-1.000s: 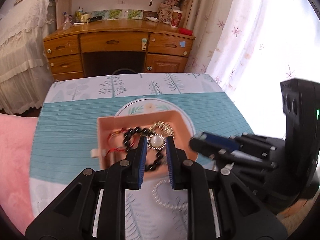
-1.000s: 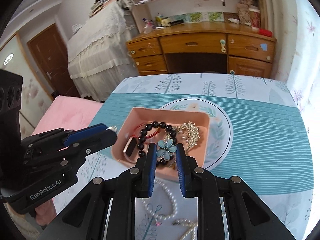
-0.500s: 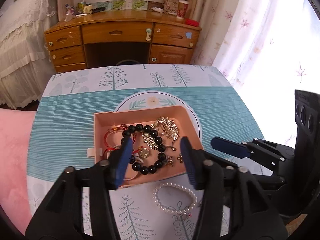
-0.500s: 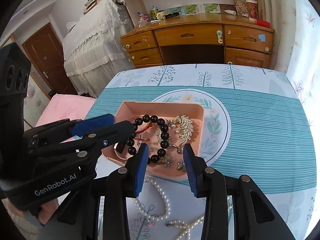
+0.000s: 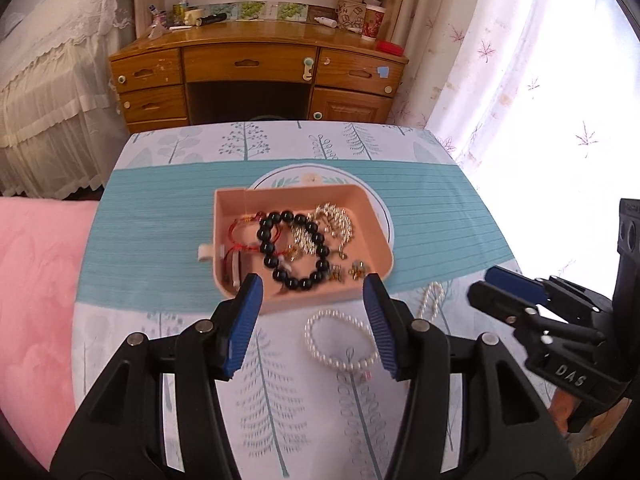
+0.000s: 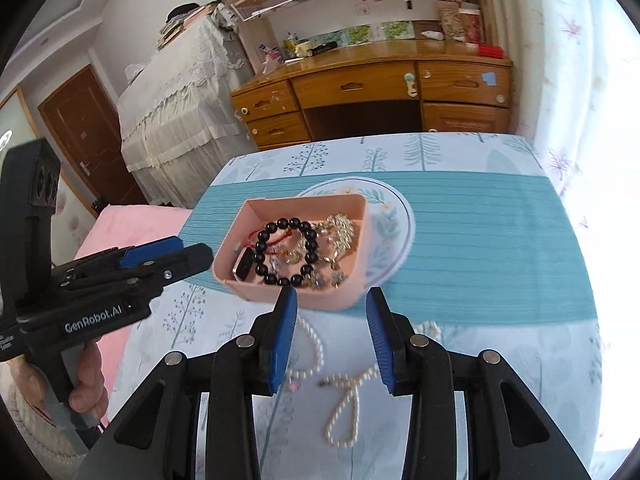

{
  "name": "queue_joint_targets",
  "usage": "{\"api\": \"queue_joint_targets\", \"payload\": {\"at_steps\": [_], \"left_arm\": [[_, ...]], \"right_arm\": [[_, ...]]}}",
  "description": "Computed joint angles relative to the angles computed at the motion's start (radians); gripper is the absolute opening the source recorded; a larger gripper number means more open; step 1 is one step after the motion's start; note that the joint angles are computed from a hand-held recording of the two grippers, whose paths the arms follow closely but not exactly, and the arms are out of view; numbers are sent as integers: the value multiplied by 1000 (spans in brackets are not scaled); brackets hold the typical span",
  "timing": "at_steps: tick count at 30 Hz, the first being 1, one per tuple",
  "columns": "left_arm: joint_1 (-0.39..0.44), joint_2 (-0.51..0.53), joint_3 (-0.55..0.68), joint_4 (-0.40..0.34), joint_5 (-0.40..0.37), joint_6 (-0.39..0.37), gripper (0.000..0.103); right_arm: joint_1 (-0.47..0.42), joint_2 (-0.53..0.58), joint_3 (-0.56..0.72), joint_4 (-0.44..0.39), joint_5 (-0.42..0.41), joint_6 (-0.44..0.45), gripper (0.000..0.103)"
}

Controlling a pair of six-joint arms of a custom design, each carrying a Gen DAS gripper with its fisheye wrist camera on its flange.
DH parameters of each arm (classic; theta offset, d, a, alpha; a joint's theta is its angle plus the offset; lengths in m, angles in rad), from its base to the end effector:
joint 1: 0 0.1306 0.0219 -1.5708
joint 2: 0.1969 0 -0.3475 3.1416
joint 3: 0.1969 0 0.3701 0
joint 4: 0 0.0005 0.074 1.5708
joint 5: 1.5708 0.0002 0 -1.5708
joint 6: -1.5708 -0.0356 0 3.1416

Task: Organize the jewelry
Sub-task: 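Carry the brooch and flower charm into the pink tray and open both tools, then grasp the pearl necklace with the right tool while the left tool grasps the pearl bracelet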

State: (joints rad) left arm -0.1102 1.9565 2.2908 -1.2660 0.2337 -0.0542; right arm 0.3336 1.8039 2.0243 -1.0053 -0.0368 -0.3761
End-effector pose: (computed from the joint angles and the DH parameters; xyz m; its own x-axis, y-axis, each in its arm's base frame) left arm 0.6226 -0.0777 0.4549 -0.7834 0.1397 -0.6057 0.2872 0.9455 -0.1533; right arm 0.5717 0.1990 0.4498 -0.7503 0.1284 -0.6485 -0.0819 0.9553 0.2840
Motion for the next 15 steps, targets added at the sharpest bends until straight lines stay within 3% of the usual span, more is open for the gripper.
{"api": "queue_joint_targets", "payload": {"at_steps": [8, 15], "left_arm": [[4, -161, -231, 47, -8, 16, 49], [18, -228, -354, 76, -11, 46, 49]], "right_arm": [[16, -202, -257, 65, 15, -54, 36], [35, -313, -423, 82, 43, -85, 36]]}}
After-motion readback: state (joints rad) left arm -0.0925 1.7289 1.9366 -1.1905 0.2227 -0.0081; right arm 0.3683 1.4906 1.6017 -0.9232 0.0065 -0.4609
